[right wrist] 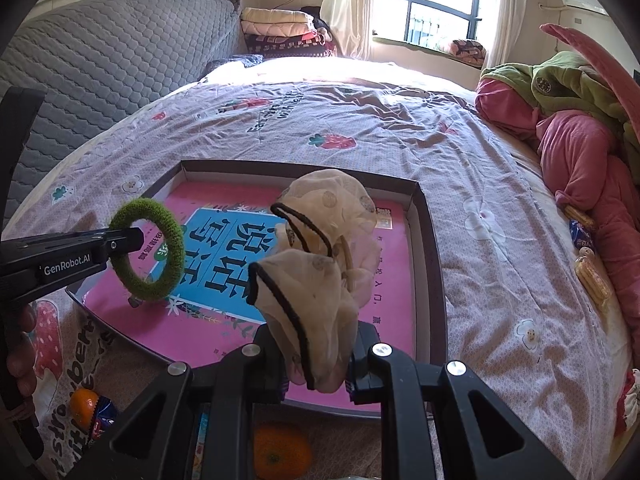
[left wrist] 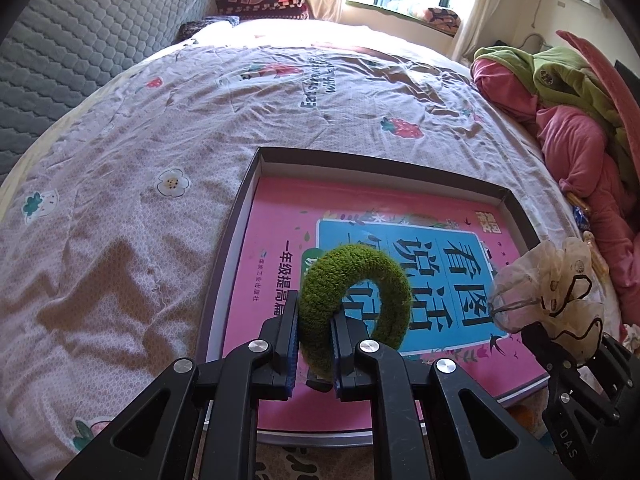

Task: Organize objects
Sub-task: 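Carry green ring over the book tray while right tool carries mesh bag there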

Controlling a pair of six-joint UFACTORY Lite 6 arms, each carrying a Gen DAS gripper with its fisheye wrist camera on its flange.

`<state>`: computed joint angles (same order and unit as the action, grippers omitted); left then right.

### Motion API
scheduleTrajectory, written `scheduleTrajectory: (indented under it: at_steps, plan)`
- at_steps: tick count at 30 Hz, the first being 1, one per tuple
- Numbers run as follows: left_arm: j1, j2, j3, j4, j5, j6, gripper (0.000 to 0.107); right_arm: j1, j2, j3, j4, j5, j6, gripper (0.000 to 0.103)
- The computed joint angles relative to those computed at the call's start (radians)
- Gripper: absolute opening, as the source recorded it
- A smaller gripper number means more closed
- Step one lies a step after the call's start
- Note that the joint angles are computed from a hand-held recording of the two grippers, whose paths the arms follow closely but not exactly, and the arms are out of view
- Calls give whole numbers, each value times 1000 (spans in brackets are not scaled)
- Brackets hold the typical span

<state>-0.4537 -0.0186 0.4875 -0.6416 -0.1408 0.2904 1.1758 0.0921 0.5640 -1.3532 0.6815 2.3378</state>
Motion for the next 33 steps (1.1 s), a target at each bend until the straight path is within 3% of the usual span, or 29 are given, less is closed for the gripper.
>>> scheduleTrajectory:
  at_steps: [5, 16, 22, 24, 27, 33]
  plan:
    - [9, 9, 3, -63, 0, 71, 13, -19, 27, 5, 14, -21, 0, 21]
    - [35, 41, 9, 56, -7, -36, 13, -50, 28, -2, 34, -42, -9, 22]
    - [41, 55, 19, 111, 4, -90, 14, -67, 22, -12, 28, -62, 5, 29]
    - [50, 57, 19, 198, 12, -179, 15, -72, 15, -17, 29, -70, 4, 31]
    - [46, 62, 23, 146, 10, -128, 15, -74, 9, -20, 29, -72, 9, 34]
    - [55, 34, 11, 207, 10, -190, 17, -74, -4, -26, 38, -60, 9, 40]
